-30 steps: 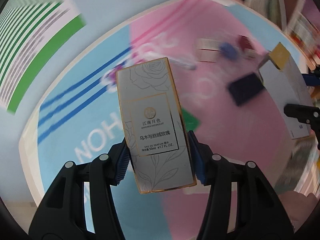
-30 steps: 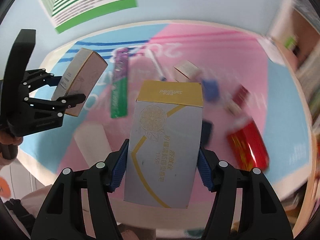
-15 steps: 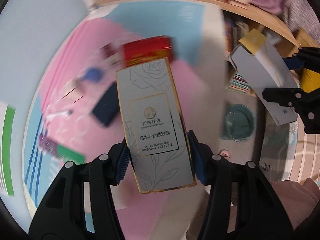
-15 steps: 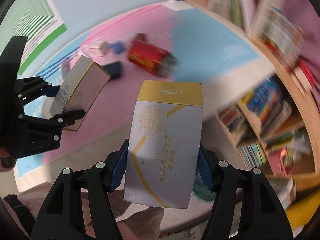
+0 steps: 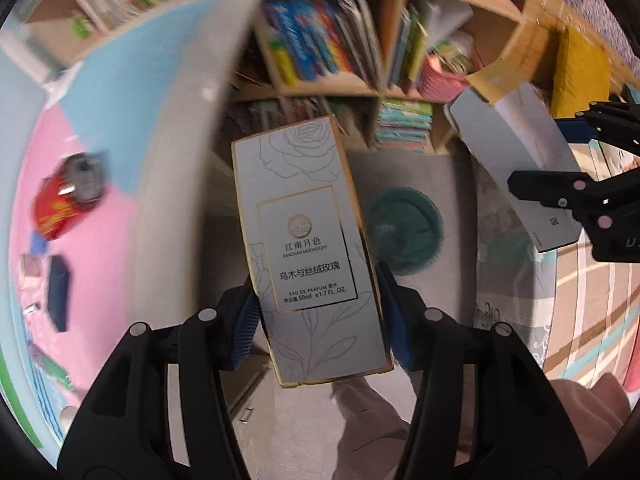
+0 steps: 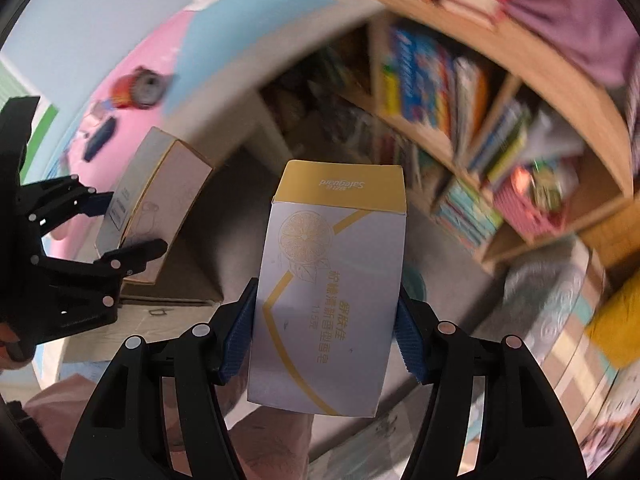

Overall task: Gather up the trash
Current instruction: 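Carry the white perfume box with the left tool while the right tool carries the white-and-yellow box to the wastebasket, then open both tools to drop both boxes into the teal wastebasket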

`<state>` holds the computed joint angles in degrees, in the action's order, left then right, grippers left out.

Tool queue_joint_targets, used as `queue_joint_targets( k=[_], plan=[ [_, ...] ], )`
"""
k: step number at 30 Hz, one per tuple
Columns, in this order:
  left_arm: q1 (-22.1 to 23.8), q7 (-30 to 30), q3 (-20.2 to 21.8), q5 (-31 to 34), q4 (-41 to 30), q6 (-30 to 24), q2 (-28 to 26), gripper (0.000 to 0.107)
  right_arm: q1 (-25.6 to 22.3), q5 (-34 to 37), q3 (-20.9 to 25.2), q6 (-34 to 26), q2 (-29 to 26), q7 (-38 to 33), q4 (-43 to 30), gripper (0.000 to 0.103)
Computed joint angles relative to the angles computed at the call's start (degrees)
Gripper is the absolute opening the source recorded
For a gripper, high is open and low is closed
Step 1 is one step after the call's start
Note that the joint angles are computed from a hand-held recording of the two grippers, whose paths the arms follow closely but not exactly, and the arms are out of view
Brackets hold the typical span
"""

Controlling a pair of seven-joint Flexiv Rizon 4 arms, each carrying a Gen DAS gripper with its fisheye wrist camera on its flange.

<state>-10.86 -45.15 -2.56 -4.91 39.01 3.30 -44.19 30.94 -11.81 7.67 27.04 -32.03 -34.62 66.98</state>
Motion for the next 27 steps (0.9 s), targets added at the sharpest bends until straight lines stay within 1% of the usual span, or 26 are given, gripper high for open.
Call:
queue_joint_targets(
  k=[2,4,7,10,12,14,17,18,22,23,27],
  plan=[
    [-1.81,-0.73,0.38,1.3,-0.36,-1.63,-1.07,0.052,-1.53,1.99,0.42,4.37,2.68,1.86,6.29,0.063],
    [-3.38,-0.24,0.32,2.41,1.56,-0.88,-1.21,0.052,-2.74,3.06,0.75,6.68,4.53,3.15,11.17,0.063],
    [-5.04,0.22,0.27,3.58,2.47,-0.73,-2.29,0.052,-4.32,4.81,1.47,9.4,5.61,4.0,15.49,0.063],
    [-6.36,-0.74,0.31,3.75,-1.14,-5.24,-6.24,0.052,-5.99,7.14,2.18,13.2,5.75,4.18,19.18,0.063],
    [-7.3,-1.0,0.46,4.18,-1.83,-5.95,-7.66,0.052,-6.94,8.68,2.57,16.0,5.29,4.09,21.26,0.063],
    [-8.13,-1.54,0.75,4.59,-4.08,-7.86,-10.08,0.052,-7.78,10.22,2.96,17.78,4.47,3.9,22.31,0.063],
    [-8.64,-3.14,0.68,3.05,-14.84,-16.85,-17.17,0.051,-9.19,13.53,3.91,21.03,2.9,3.41,23.73,0.063],
    [-9.09,-2.91,0.95,2.99,-17.62,-18.41,-19.06,0.051,-9.73,14.93,4.36,22.63,2.38,3.21,24.35,0.063],
    [-10.63,-1.6,2.21,4.28,-19.71,-19.44,-21.41,0.051,-11.25,18.51,5.39,25.61,0.57,2.81,25.58,0.063],
    [-11.02,-0.94,2.36,4.77,-18.5,-18.17,-21.24,0.051,-11.58,19.24,5.59,26.02,0.06,2.76,25.75,0.063],
    [-11.83,-0.41,2.93,5.53,-20.35,-19.16,-23.09,0.052,-12.71,21.61,6.18,28.55,-1.78,2.55,26.35,0.063]
  ],
)
